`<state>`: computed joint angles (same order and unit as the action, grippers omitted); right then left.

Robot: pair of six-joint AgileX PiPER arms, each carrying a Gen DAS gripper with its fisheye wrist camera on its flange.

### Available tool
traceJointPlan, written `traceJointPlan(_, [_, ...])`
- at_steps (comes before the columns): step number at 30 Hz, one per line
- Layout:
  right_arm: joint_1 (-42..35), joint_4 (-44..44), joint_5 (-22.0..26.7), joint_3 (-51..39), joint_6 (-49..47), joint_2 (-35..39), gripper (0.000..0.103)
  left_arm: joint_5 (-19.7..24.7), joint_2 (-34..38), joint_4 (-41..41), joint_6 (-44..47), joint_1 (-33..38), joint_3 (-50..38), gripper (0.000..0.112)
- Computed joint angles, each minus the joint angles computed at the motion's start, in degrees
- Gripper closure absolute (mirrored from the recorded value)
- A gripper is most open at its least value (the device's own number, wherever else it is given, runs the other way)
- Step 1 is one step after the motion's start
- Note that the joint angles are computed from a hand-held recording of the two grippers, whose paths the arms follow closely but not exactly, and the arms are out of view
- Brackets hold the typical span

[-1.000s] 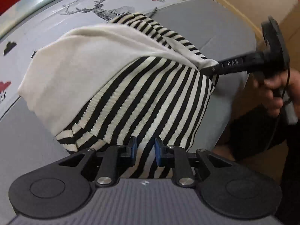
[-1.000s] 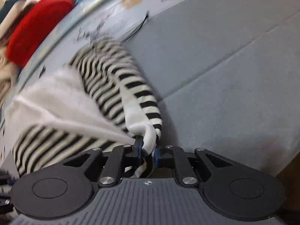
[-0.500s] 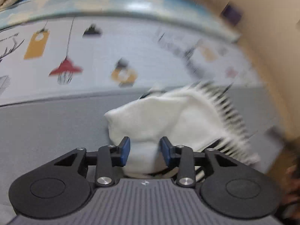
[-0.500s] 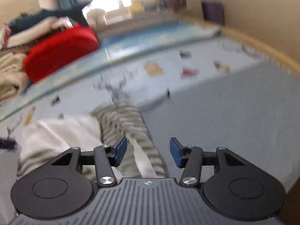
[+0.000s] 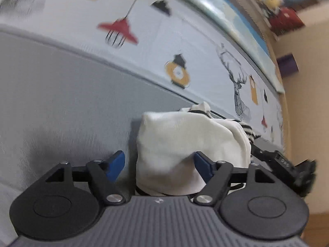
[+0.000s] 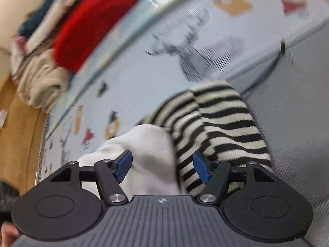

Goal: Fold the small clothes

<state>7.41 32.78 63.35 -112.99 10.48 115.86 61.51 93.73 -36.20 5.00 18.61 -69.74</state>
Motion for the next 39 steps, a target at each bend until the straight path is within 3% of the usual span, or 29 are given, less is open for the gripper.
traceJointPlan(1, [-0.25, 1.65, -0.30, -0.25, 0.31, 1.20, 0.035, 0.07, 0.71, -0.51, -0.46, 0.32, 0.09, 0.028])
traceJointPlan(3, [-0.90, 7.28, -0.79, -0.19, -1.03, 3.02, 0.049, -0.01, 2.72, -2.36, -0.43, 0.34, 0.06, 0.028])
traceJointPlan(5, [0.00, 8.63, 0.12, -2.71, -2.63, 4.41, 0.087, 0.69, 4.82, -3.85, -0.71, 0.30, -0.93, 0.028])
traceJointPlan(7, [1.76, 5.57, -0.53, -5.45, -5.26, 4.69, 0.091, 0.49, 7.12, -4.53, 0.77, -0.62, -3.85, 0.051])
traceJointPlan(9, [0.85, 6.86, -4.61, -3.79, -5.17, 3.32, 0.093, -1.75, 7.19, -4.83, 4.75, -1.51, -6.09, 0.080])
traceJointPlan(12, [-1.64, 7.08, -8.30, -3.24, -2.56, 2.64, 0.093, -7.15, 5.84, -3.42, 9.70, -4.78, -6.73, 0.082])
traceJointPlan(15, [0.39, -2.37, -4.56, -9.99, -2.18, 6.43, 0.093, -10.77, 5.15, 3.33, 7.52, -9.09, -6.42, 0.078])
traceJointPlan(18, [3.32, -13.85, -6.63, -9.29, 5.09, 5.83, 0.092, -11.74, 3.43, 7.93, 2.62, -9.62, -6.18, 0.069])
traceJointPlan(21, [3.53, -25.96, -7.54, -6.11, 12.72, 2.38, 0.089, -13.94, -0.05, 10.88, 2.48, -8.46, -4.68, 0.072])
traceJointPlan(23, [2.35, -23.17, -7.81, -4.55, 11.18, -0.13, 0.089, -10.86, -2.16, 2.92, 9.49, -4.76, -4.10, 0.072])
traceJointPlan(26, [3.37, -14.54, -10.67, 1.75, -4.13, -8.17, 0.087, -3.00, -3.76, -4.96, 21.39, -1.36, -4.25, 0.072])
traceJointPlan(28, [4.24, -8.68, -9.54, 6.66, -13.68, -13.56, 0.079, 4.18, -5.02, -5.86, 28.38, -1.69, -4.30, 0.072])
traceJointPlan(30, [5.13, -4.23, -7.39, 12.33, -19.71, -17.92, 0.071, 4.97, -6.97, 2.42, 31.00, -7.77, -1.68, 0.069])
traceJointPlan(33, [8.41, -8.19, -2.75, 19.56, -18.84, -20.88, 0.064, -6.81, -12.26, 17.83, 29.50, -18.75, 7.80, 0.059])
traceJointPlan(34, [10.37, -13.28, 0.54, 19.84, -16.11, -19.76, 0.065, -8.14, -13.64, 19.49, 27.99, -20.47, 8.39, 0.060])
traceJointPlan(35, [12.21, -17.97, 3.35, 19.61, -13.30, -18.44, 0.065, -8.37, -15.00, 21.18, 24.55, -21.88, 8.01, 0.060])
traceJointPlan(37, [14.81, -24.22, 2.58, 21.61, -9.16, -20.05, 0.065, -10.33, -18.86, 29.12, 13.10, -25.57, 8.79, 0.060])
traceJointPlan(39, [16.13, -26.56, 1.53, 22.60, -5.50, -23.96, 0.063, -10.63, -24.14, 37.57, 1.64, -29.54, 10.84, 0.047])
